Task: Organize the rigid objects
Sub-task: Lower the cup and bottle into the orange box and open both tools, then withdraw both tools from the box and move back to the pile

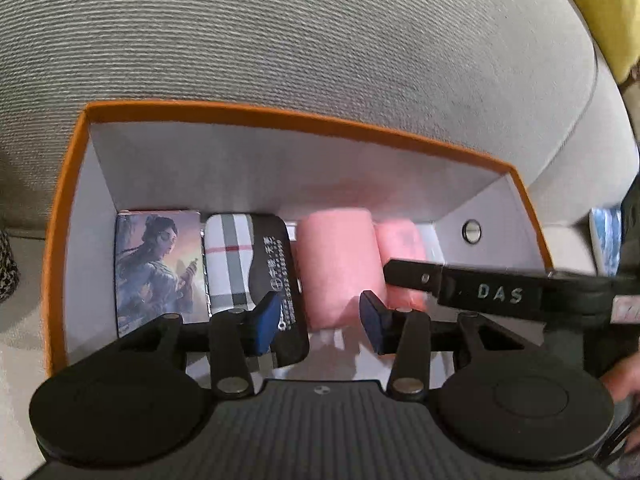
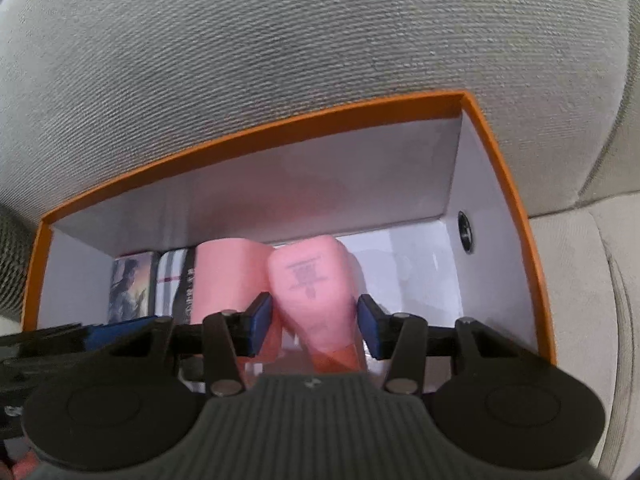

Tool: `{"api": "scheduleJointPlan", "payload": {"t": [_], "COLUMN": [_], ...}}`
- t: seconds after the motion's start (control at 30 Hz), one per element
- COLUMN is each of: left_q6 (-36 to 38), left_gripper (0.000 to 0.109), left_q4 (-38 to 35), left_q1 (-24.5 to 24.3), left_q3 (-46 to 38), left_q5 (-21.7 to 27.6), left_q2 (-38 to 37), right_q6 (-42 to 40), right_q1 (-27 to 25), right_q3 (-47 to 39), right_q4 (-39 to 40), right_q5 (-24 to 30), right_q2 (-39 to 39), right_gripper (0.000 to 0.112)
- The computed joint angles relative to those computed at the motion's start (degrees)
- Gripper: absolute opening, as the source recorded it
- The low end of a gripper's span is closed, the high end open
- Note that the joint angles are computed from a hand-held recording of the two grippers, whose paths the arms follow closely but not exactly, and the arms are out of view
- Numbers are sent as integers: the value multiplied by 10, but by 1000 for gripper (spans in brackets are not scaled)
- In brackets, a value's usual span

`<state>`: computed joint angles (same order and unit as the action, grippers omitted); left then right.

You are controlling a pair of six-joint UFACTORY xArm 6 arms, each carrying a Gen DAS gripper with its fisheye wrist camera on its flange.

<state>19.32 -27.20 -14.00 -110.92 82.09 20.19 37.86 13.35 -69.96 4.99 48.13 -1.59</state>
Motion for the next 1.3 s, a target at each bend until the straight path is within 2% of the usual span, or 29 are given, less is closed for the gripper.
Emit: {"api": "scheduleJointPlan", "payload": {"t": [0.17,0.3,0.47,0.6,0.87,1.07,1.3], "left_q6": [10,17,16,13,3,11,71], "left_gripper": [52,52,51,45,40,40,40], "left_q4": [3,14,20,22,31,24,-25], "left_q1": [-9,-18,-30,-41,-34,-33,-13], "left_q3": [12,31,39,53,49,68,129], "left_q5": [0,-13,-25,-42,-42,-45,-75], "left_q2": [-8,-20,-19,-23,-19,-38,-123], "right_q6": [-111,-172,-239,-289,-271,-266,-213], "right_q1": [-10,2,1,-1,3,11,33], "right_q3": [-16,-36,-34,-24,-39,-35,-9], "right_q4": [31,-7,-6,5,-13,-24,-64], "right_q5": [41,76,76,57,50,56,40], "right_q2": [0,10,12,8,23,9,-46], "right_gripper": [50,48,43,36,34,36,36]}}
